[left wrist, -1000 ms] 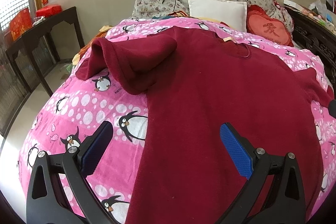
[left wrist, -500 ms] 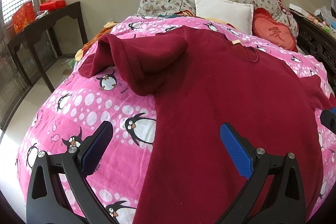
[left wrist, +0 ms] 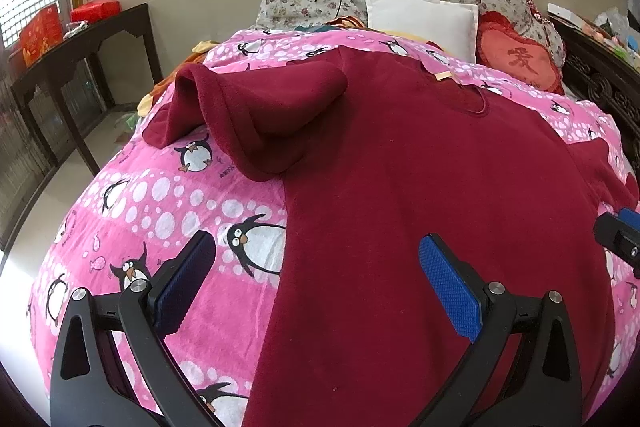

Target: Fold small clothes

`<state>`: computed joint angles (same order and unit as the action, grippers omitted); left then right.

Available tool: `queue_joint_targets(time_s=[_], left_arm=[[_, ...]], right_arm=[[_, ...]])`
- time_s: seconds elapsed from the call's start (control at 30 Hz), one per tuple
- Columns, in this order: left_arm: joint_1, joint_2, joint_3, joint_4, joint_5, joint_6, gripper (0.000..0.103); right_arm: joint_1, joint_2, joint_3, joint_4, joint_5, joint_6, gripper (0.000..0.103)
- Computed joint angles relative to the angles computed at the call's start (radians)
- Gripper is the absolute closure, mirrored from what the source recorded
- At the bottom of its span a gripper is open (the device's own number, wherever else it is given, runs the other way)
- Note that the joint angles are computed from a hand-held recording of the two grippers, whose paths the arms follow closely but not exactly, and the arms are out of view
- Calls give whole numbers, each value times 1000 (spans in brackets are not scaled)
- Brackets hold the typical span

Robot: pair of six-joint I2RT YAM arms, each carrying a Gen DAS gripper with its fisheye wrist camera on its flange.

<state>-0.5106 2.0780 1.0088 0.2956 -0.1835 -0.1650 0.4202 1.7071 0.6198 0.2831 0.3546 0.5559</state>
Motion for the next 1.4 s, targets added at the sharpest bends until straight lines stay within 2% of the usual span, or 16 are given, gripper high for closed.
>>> queue_joint_targets(time_s=[1.2,1.3,1.4], left_arm=[[70,67,96,-68,60,-1,1],[120,50,88,-68,155,-5,1],[222,42,95,-72,337,-77,1]], right_arm=[[15,206,219,-29,-65,-56,3],[14,219,231,-31,-73,-63,3],[9,231,240,-27,-90,-66,3]])
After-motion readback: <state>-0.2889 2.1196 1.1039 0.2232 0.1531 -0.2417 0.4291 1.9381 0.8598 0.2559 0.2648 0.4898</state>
